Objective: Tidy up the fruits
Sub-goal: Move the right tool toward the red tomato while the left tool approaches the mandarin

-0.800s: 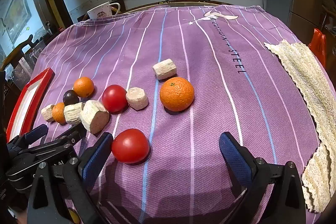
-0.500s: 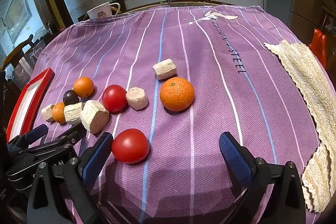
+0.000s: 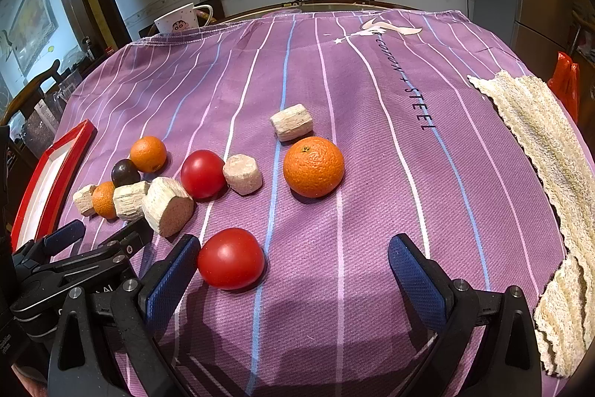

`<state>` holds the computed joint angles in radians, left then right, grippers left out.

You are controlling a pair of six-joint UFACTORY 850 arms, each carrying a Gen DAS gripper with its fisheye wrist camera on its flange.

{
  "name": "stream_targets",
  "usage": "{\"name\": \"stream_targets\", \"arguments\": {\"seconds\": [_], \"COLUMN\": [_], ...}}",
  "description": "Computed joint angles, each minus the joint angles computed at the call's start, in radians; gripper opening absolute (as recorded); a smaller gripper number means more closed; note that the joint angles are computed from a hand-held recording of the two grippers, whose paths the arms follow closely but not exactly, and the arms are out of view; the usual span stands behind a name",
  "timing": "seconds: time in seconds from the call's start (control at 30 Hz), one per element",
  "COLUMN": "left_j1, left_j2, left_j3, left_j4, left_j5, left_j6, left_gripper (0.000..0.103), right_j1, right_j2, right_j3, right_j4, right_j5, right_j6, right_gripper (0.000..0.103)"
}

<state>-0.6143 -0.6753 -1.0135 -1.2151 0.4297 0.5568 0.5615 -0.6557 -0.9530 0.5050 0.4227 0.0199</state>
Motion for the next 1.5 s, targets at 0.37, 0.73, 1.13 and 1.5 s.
{"name": "stream_targets", "arguments": {"seconds": [0.37, 0.73, 1.13, 1.5], "left_j1": [0.054, 0.042, 0.029, 0.044], "left_j2": [0.063, 0.248, 0.303, 0.315], "left_j3": [0.034, 0.169, 0.179, 0.197], "left_j4": [-0.274, -0.105, -0.014, 0.006], "left_j5": [-0.163, -0.12, -0.17, -0.196], "left_j6": [0.293, 0.138, 0.211, 0.227], "left_gripper": [0.103, 0.103, 0.103, 0.103], "right_j1": [0.021, 0.075, 0.14, 0.14], "right_j2": [-0.016, 0.067, 0.158, 0.144], "right_j3": [-0.076, -0.022, 0.033, 0.02], "right_j4": [0.431, 0.627, 0.713, 0.816], "right_j5": [-0.157, -0.082, -0.005, -0.059], "right_j6": [-0.504, -0.63, -0.622, -0.683], "right_gripper": [0.103, 0.103, 0.103, 0.103]}}
